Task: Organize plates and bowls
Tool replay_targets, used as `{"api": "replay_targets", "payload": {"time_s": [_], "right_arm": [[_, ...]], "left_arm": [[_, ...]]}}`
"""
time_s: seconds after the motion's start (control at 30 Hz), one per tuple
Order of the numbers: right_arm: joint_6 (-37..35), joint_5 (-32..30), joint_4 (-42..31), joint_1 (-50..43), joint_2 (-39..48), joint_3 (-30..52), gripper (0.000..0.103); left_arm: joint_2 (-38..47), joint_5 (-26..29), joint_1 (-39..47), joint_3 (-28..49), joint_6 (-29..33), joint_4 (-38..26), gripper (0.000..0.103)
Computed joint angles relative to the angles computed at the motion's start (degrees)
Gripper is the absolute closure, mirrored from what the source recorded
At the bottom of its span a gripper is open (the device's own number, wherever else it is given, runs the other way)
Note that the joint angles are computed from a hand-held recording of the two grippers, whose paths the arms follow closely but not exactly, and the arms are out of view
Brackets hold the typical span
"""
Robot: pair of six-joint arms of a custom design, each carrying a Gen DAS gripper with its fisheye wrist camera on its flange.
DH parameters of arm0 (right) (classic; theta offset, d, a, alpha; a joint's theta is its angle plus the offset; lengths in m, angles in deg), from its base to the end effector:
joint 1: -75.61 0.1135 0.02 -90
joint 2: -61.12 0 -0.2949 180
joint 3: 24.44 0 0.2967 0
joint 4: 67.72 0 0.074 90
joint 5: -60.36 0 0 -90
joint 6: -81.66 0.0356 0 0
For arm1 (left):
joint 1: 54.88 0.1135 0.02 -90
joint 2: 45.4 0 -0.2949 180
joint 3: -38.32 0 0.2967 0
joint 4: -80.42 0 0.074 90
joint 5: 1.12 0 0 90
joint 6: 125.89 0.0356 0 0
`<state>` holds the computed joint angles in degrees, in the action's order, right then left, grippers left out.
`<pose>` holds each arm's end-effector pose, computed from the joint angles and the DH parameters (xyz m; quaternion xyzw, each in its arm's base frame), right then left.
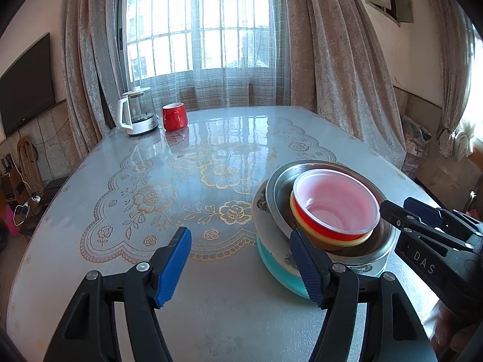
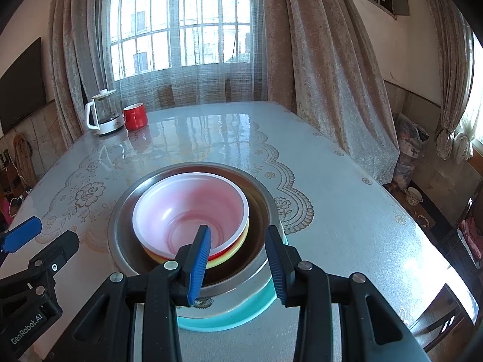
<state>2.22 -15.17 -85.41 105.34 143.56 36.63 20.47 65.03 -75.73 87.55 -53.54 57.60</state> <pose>0.3012 0.1617 0.2294 -0.0957 0.8921 0.0402 0.4397 0.2537 -0.0812 0.2299 -0.0635 0.8869 0.0387 0.4559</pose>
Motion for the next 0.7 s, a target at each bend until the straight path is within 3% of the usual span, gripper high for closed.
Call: {"api": "replay_targets", "payload": {"time_s": [0.7], "right_arm": [[-0.64,-0.94,0.29,-0.75,1.20,0.98,0.066]], "left_arm": [[2.73,-0.47,-0.24,2.10,0.25,0.68,0.032]]}}
